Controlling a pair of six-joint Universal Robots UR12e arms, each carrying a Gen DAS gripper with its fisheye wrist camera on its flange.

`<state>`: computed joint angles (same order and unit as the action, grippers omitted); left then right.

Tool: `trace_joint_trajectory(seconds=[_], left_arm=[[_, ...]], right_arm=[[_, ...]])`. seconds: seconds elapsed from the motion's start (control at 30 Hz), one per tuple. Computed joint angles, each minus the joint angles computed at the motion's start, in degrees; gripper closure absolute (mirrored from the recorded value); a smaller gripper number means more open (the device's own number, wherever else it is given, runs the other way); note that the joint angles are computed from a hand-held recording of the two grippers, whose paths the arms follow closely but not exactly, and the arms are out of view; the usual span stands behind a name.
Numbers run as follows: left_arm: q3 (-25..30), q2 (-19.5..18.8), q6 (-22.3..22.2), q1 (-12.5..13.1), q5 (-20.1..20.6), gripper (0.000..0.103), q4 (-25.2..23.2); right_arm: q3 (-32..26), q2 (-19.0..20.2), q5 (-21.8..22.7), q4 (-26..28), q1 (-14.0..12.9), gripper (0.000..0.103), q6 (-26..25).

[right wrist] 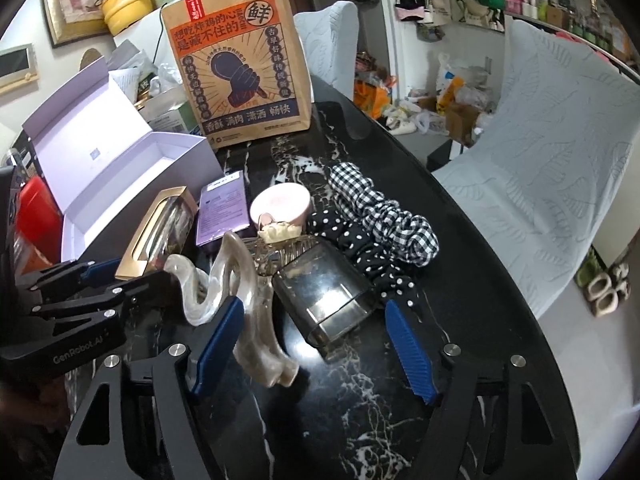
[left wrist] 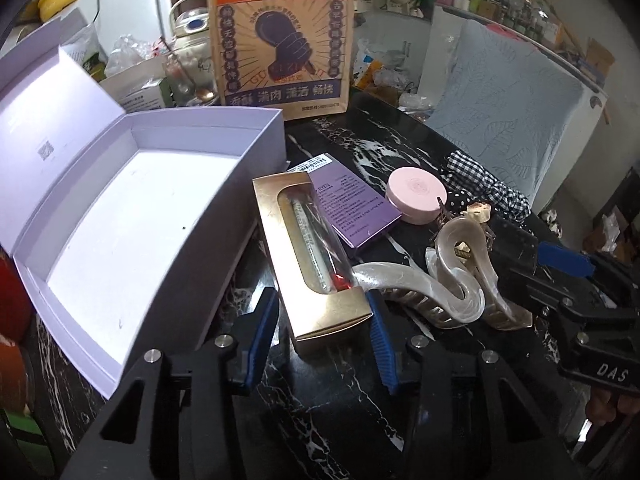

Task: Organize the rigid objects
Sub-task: 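Grasp the gold window box with the left tool while the right tool approaches the dark square case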

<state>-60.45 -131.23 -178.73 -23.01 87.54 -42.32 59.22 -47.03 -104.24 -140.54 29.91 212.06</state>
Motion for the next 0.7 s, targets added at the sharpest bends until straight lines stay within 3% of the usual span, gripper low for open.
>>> trace_joint_trajectory(seconds=[0.27, 0.5, 0.7], left_arm=[[0.99, -0.81, -0.88, 0.54, -1.43, 0.059, -1.11], [1.21, -1.32, -1.45, 0.76, -2.12, 0.059, -0.37], [0.78, -1.14, 0.11, 0.65, -1.13, 0.064, 0.31]], right_arm=[[-0.45, 0.64, -0.46, -1.44, -0.15, 0.029, -2.46], [0.39, 0.63, 1.93, -4.31, -0.75, 0.030, -2.75], [2.06, -0.11, 2.78, -6.37, -0.91, 0.040, -2.66]])
